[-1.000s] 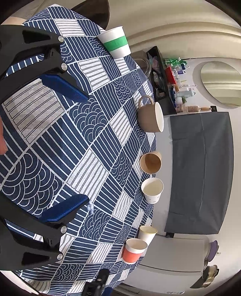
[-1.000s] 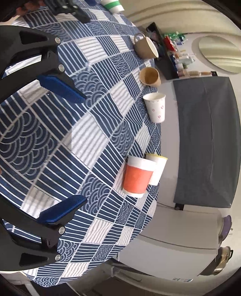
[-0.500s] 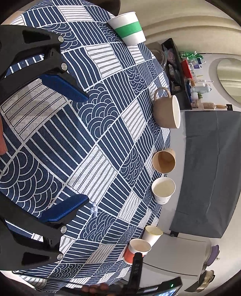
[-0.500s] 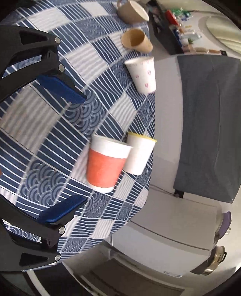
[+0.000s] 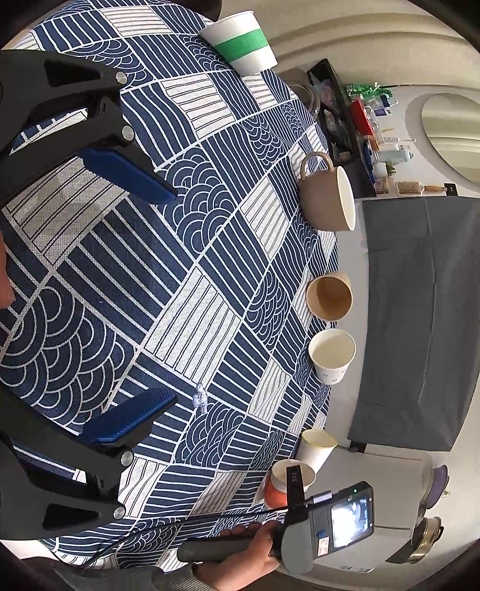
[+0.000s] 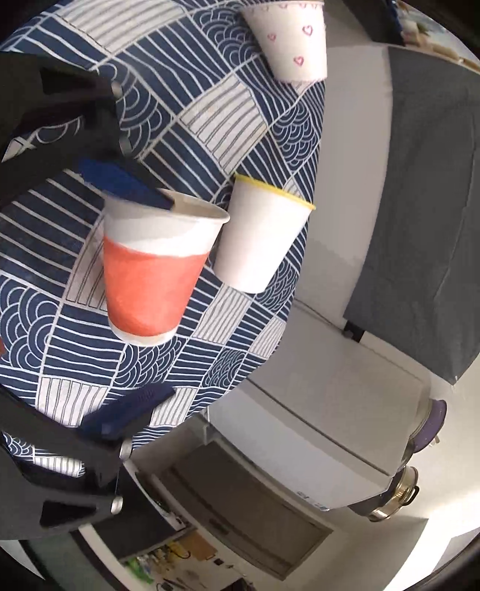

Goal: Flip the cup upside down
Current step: 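Grasp the orange-and-white cup's rim with the right gripper, then lift the cup with the right gripper and rotate it mouth-down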

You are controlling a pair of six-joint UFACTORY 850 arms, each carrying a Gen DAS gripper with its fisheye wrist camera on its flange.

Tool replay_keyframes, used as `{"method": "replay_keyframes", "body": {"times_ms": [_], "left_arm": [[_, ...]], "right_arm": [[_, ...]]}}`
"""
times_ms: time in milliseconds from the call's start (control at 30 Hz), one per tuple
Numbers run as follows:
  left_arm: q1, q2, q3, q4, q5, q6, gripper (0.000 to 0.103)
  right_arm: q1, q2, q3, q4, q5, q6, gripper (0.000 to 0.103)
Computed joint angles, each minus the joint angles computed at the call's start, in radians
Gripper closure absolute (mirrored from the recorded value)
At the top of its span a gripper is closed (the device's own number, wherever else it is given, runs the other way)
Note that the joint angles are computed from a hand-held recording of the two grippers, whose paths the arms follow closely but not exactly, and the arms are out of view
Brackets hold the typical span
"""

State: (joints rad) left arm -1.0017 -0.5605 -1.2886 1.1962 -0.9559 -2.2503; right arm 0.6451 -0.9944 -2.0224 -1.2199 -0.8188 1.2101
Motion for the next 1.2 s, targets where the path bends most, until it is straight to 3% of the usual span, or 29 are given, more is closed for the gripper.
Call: {"method": "replay_keyframes", "body": {"times_ms": [67,133,267,300,333,500,833,967,1200], "left_arm": [[-0.002,-0.006,-0.009,-0.001,-0.003,0.023,0.006],[-0.006,-0.013,-0.017,0.002,-0.012,0.039,0.006],[-0.011,-0.017,-0.022,0.009,-0.023,0.050,0.006],[-0.011,-0.017,-0.022,0.007,-0.025,0.048,0.006],[-0.011,-0.018,-0.023,0.003,-0.029,0.048,0.006],[-0.012,-0.013,-0.016,0.011,-0.026,0.033,0.006],[-0.015,-0.001,0.004,0.039,-0.020,-0.016,0.006],[-0.020,0.000,0.008,0.048,-0.035,-0.033,0.006],[-0.029,-0.002,0.009,0.072,-0.052,-0.044,0.006]], "right_arm": [[-0.007,-0.007,-0.015,0.037,0.002,-0.032,0.053],[-0.010,-0.001,-0.005,0.034,0.007,-0.020,0.072],[-0.009,0.021,0.043,-0.031,0.013,0.028,0.085],[-0.011,0.038,0.068,-0.043,0.024,0.047,0.095],[-0.017,0.058,0.091,-0.029,0.050,0.054,0.099],[-0.023,0.137,0.206,-0.043,0.143,0.100,0.100],[-0.005,0.326,0.474,-0.150,0.437,0.241,0.100],[0.051,0.386,0.575,-0.395,0.425,0.440,0.100],[0.136,0.449,0.691,-0.635,0.378,0.605,0.100]]}}
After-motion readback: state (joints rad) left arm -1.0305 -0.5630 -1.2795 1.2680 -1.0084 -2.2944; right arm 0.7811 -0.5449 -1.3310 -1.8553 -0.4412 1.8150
